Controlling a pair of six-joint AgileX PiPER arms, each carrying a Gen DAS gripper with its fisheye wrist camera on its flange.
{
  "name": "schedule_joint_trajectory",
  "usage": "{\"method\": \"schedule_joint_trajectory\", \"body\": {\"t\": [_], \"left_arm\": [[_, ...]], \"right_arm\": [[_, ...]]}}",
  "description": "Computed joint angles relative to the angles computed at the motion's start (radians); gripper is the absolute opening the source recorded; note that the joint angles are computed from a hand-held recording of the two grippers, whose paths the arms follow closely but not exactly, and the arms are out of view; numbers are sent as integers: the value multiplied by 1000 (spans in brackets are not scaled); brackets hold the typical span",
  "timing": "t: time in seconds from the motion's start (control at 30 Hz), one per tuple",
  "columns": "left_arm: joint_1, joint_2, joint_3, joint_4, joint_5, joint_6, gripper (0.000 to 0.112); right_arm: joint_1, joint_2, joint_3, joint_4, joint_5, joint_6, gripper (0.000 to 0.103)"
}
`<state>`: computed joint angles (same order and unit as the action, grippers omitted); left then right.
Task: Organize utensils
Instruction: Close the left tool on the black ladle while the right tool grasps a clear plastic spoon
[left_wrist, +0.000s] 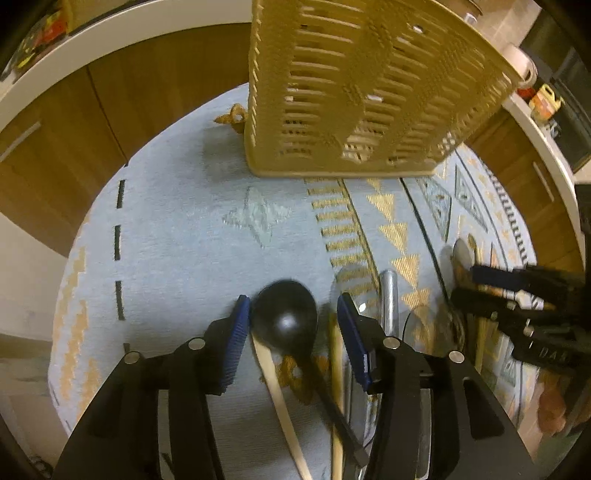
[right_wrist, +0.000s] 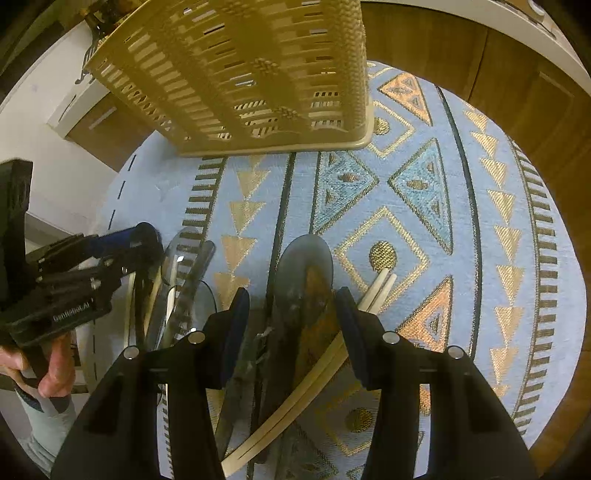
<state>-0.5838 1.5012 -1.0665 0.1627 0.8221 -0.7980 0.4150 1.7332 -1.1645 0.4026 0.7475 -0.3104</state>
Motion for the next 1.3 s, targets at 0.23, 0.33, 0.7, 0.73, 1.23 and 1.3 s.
{"method": "schedule_joint_trajectory", "body": {"t": [0.23,0.33,0.7,0.73,1.23,1.3], "left_arm": [[-109,18,-4,143,49,-126,47],[-100,16,1,139,33,-116,47],[-70,-46,78,106,-35,-20,44],[-80,-45,76,121,-24,-30,44],[-149,14,13,273,28,-213,34],[-142,-62,77,289,11,-230,34]], "right_arm": [[11,-14,10,-38,-11,12,46],[38,-11,10,-72,-28,53,46],[98,-10,8,-199,-56,137,46],[102,-8,7,-207,-58,144,46],[170,-29,51,-347,-121,256,28],[154,-44,73,-284,-141,198,28]]}}
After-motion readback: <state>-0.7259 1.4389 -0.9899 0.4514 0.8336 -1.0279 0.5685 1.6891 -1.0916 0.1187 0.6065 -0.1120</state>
